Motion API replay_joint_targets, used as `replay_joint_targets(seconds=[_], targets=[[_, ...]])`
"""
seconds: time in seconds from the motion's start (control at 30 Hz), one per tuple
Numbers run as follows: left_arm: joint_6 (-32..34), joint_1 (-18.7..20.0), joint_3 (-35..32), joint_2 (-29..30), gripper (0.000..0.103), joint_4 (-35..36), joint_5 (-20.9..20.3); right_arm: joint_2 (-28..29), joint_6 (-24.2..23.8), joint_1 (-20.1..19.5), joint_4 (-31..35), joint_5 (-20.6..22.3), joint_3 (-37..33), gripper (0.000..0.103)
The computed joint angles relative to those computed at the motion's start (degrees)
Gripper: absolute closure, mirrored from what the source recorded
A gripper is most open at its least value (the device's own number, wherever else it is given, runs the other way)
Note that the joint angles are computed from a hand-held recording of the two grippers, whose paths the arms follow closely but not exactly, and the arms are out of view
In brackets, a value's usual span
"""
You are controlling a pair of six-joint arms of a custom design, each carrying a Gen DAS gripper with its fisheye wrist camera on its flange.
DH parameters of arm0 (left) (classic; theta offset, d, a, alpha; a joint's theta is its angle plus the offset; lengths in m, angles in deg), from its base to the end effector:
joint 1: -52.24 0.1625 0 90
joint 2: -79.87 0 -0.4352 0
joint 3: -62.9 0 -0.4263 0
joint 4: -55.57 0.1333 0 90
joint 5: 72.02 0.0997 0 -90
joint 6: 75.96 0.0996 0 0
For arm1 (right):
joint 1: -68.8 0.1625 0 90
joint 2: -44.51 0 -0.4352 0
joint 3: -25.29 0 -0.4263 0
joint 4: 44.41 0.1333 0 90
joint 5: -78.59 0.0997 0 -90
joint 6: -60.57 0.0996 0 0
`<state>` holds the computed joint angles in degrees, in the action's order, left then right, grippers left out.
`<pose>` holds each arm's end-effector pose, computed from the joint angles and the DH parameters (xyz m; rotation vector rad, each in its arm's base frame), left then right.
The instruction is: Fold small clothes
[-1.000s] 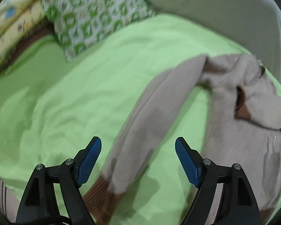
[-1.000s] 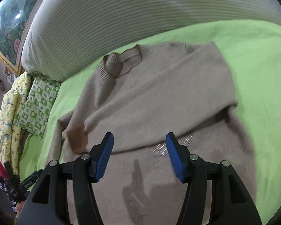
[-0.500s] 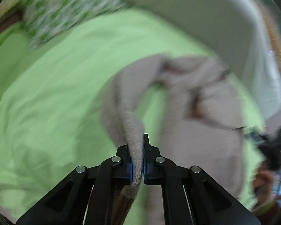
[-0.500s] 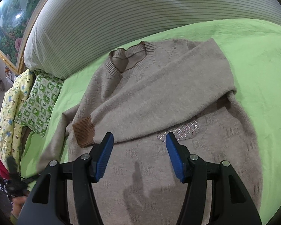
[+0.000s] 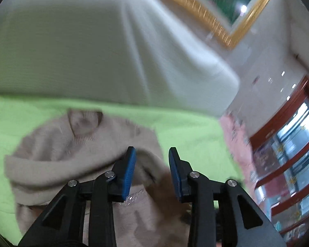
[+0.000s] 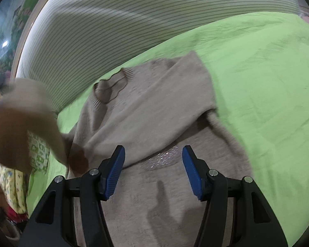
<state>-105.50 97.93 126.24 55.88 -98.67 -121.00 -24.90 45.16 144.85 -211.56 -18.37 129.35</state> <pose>-0.4511 -0.7465 0.0429 0.1225 2.6304 -1.0528 -0.0376 -0.6543 0.3220 -0.0292 -2.6787 0.9662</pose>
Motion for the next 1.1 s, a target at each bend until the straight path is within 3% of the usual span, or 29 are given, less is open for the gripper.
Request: replay_joint_targets(seconds=[0.1, 0.27, 0.37, 0.47, 0.53, 0.7, 0.93, 1.0, 1.03, 1.07, 1.1], targets=[[-4.68, 1.07, 2.49, -0.14, 0.069, 4.41, 1.67, 0.29, 0.22, -0.96, 1.26, 0.05, -1.20, 0.044], [-17.16, 1.05, 18.62, -8.33, 0.064, 8.72, 6.56, 1.24, -0.92, -1.71, 2.40, -0.10, -2.82, 0.044], [-29.15, 1.50, 27.08, -14.49, 0.059, 20.02, 11.01, 2.30, -3.91, -1.56, 2.31, -0.56, -3.92, 0.043], [-35.62, 2.90, 30.20, -16.82, 0.059, 27.02, 12.55, 3.70, -5.77, -1.18, 1.83, -2.45, -5.31, 0.043], [-38.12, 4.11, 29.53, -17.08, 0.060, 32.36, 12.91, 4.46, -6.88, -1.09, 1.81, -2.08, -6.33, 0.043], [-38.61, 6.08, 26.04, -15.26, 0.060, 35.96, 15.85, 8.78, -16.21, 0.94, 2.98, -5.09, -11.89, 0.043], [-40.22, 7.84, 19.80, -11.14, 0.062, 35.98, 20.09, 17.69, -25.66, 2.74, 11.61, -18.10, -22.47, 0.043], [-42.47, 8.20, 19.33, -10.76, 0.065, 35.62, 20.40, 17.95, -27.81, 3.01, 12.11, -18.78, -22.37, 0.051], [-42.65, 8.32, 20.30, -11.03, 0.069, 32.93, 20.42, 17.94, -28.62, 3.24, 12.07, -19.14, -22.27, 0.071], [-42.80, 8.30, 21.42, -11.34, 0.071, 29.65, 20.67, 17.64, -28.02, 3.39, 14.43, -18.42, -22.71, 0.098], [-43.22, 8.17, 22.29, -11.62, 0.078, 27.30, 21.14, 17.35, -26.97, 3.51, 16.03, -17.54, -23.11, 0.098]])
